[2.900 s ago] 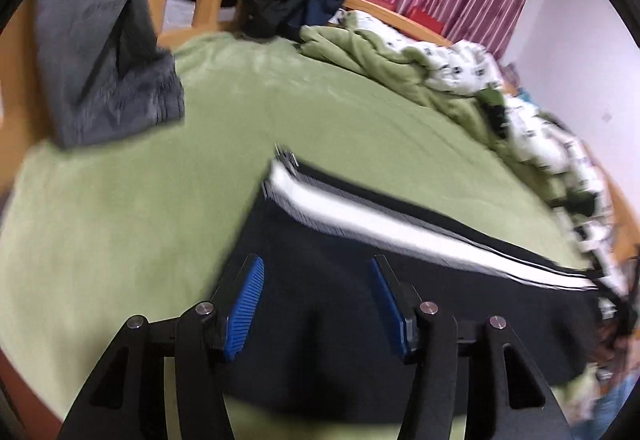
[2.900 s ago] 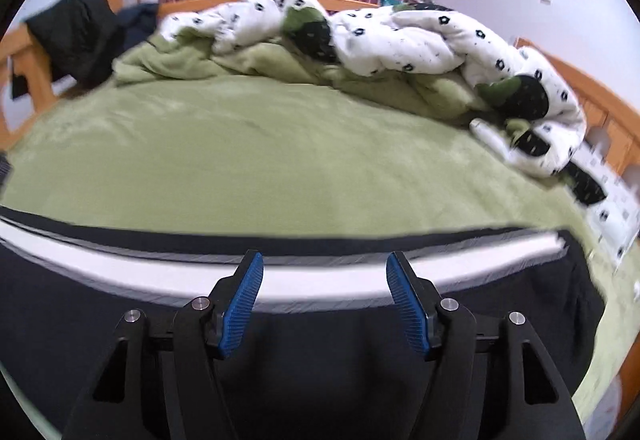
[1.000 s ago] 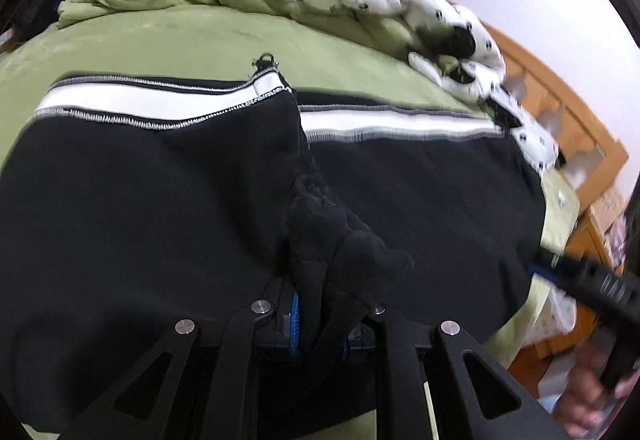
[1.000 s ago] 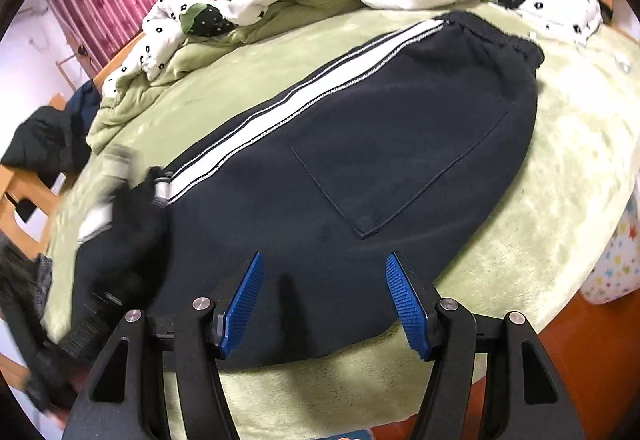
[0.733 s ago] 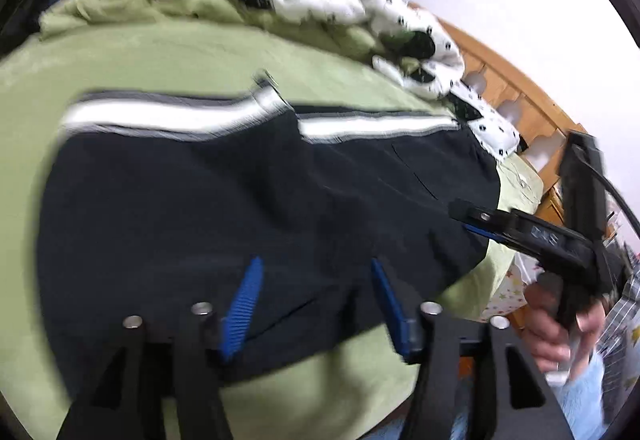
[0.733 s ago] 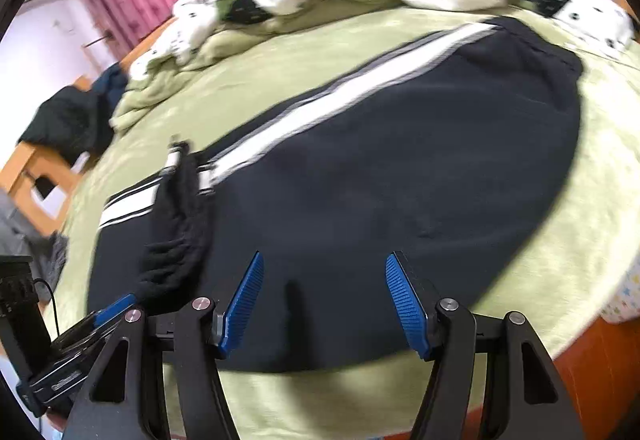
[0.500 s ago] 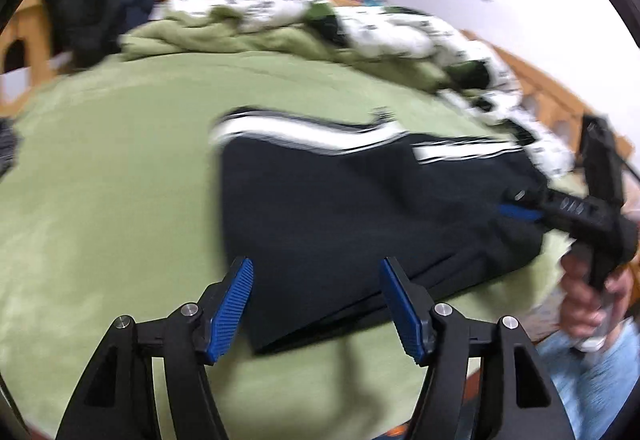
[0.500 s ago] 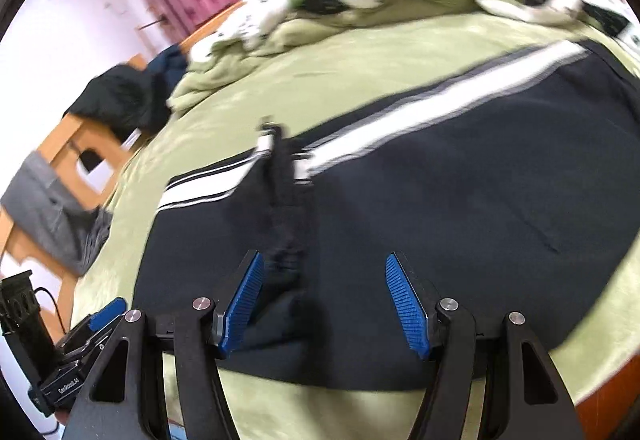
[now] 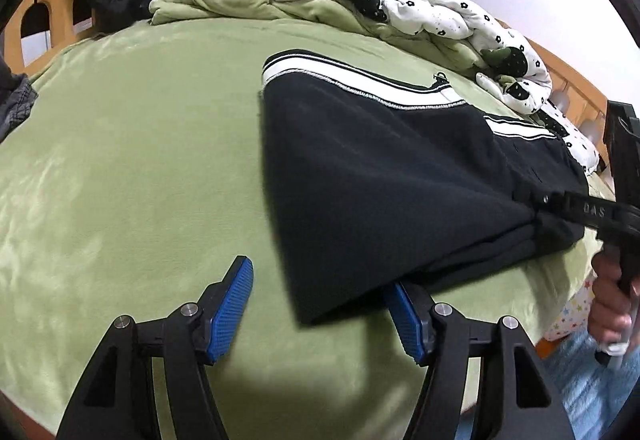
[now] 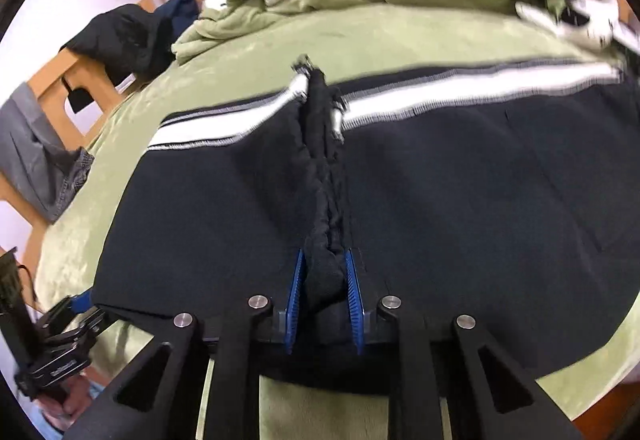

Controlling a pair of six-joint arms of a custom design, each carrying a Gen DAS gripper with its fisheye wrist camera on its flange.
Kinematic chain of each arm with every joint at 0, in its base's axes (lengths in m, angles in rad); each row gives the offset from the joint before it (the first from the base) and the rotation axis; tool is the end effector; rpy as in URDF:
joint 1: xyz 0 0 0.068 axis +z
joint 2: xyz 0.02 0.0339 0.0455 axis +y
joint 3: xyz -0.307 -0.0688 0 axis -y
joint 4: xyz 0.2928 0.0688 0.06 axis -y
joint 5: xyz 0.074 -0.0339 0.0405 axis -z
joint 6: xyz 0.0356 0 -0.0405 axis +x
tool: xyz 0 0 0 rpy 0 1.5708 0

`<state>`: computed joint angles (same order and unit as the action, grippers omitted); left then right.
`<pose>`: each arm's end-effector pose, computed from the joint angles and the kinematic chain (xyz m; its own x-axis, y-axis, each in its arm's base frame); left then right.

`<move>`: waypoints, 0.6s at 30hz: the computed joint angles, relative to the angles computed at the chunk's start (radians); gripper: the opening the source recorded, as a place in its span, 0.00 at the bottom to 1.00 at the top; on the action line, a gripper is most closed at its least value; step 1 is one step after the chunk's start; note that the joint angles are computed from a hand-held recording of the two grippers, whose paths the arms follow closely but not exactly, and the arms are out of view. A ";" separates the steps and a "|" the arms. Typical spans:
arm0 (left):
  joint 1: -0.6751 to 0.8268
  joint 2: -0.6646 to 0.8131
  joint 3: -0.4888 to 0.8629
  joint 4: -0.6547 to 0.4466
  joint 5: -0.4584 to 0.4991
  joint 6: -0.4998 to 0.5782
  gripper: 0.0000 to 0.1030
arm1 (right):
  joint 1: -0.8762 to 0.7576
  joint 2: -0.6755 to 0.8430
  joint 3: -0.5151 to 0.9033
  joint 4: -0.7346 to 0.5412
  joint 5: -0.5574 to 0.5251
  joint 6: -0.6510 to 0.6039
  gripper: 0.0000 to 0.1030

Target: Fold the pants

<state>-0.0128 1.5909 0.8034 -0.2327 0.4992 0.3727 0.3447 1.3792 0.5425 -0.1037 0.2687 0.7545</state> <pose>0.3301 -0.0213 0.1656 -0.6984 0.3287 -0.6358 0.5540 0.8107 -0.1895 0.2536 0.0810 0.1502 -0.6762 0.4588 -0.5764 0.3907 0.8866 0.2475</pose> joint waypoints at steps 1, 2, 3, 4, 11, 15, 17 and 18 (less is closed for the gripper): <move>-0.008 0.006 -0.008 0.033 -0.017 -0.011 0.62 | 0.001 0.008 0.003 0.000 0.001 0.003 0.22; -0.009 0.008 -0.017 0.054 -0.023 -0.016 0.62 | 0.008 0.016 0.012 -0.007 0.018 0.000 0.27; 0.001 0.002 -0.027 0.066 -0.011 -0.007 0.61 | 0.017 0.021 0.021 -0.018 0.044 -0.002 0.31; 0.013 -0.011 -0.037 0.076 -0.010 0.000 0.61 | 0.018 0.013 0.019 -0.023 0.053 -0.002 0.32; 0.163 -0.059 -0.092 0.058 0.093 -0.021 0.61 | -0.039 0.027 0.017 0.011 -0.011 0.024 0.40; 0.127 -0.079 -0.106 0.088 0.090 -0.006 0.60 | -0.031 0.017 0.024 0.008 0.019 0.014 0.40; 0.090 -0.060 -0.088 0.087 0.059 -0.008 0.60 | -0.043 -0.004 0.006 0.031 0.001 0.015 0.43; 0.072 -0.051 -0.085 0.101 0.043 -0.019 0.60 | -0.049 -0.010 0.001 0.041 -0.005 0.016 0.47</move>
<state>0.0596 1.5401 0.7181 -0.1322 0.5419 0.3541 0.2959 1.3687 0.5431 -0.0628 0.2637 0.7701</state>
